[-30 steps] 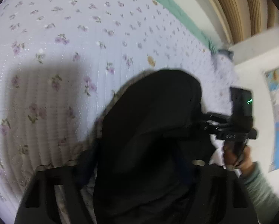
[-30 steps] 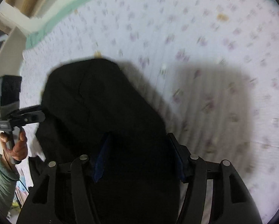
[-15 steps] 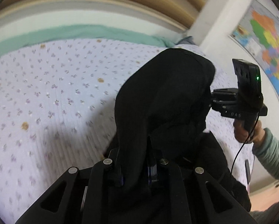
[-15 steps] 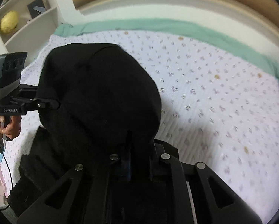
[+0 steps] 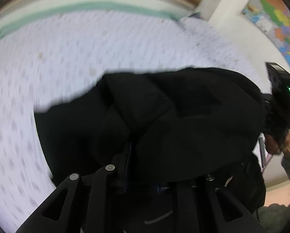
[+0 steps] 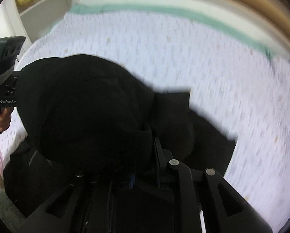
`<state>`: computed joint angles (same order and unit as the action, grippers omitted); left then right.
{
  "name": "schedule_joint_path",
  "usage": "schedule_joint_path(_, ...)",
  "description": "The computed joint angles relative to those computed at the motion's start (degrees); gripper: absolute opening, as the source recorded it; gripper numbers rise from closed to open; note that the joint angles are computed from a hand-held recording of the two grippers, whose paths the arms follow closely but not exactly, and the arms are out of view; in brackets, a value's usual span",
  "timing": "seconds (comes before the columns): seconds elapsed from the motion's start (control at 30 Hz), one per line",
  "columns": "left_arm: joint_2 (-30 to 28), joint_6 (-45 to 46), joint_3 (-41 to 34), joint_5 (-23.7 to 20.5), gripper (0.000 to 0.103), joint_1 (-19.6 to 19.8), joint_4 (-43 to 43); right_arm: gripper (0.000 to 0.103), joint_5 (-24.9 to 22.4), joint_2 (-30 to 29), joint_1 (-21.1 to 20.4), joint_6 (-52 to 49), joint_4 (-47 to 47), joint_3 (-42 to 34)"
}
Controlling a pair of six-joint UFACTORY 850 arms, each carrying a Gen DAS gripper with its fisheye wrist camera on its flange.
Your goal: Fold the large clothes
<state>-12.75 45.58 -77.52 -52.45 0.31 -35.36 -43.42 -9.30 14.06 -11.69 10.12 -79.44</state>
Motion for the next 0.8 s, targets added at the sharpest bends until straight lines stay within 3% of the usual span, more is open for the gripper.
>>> schedule_joint_path(0.07, 1.1, -3.2, 4.0, 1.5, 0.020, -0.2, 2.2, 0.036, -1.0, 1.3, 0.6, 2.3, -0.8, 3.2)
schedule_joint_path(0.2, 2.8, -6.5, 6.9, 1.7, 0.022, 0.8, 2.9, 0.037, -5.0, 2.5, 0.5, 6.4, -1.2, 7.7)
schedule_joint_path(0.33, 5.4, -9.4, 7.1, -0.6, 0.039, 3.5, 4.0, 0.037, -6.7, 5.8, -1.7, 8.1, 0.0, 8.8)
schedule_joint_path(0.53, 9.2, -8.0, 5.1, -3.0, 0.041, 8.4, -5.1, 0.041, -5.6, 5.7, -3.8, 6.9, 5.8, 0.3)
schedule_joint_path(0.67, 8.2, -6.1, 1.7, -6.0, 0.051, 7.5, -14.5, 0.052, -3.8, 0.3, -1.7, 7.5, 13.4, -8.2)
schedule_joint_path(0.8, 5.1, -7.3, 0.9, -8.6, 0.052, 4.5, -17.1, 0.052, -5.4, -6.3, 1.8, 15.1, 7.5, -14.0)
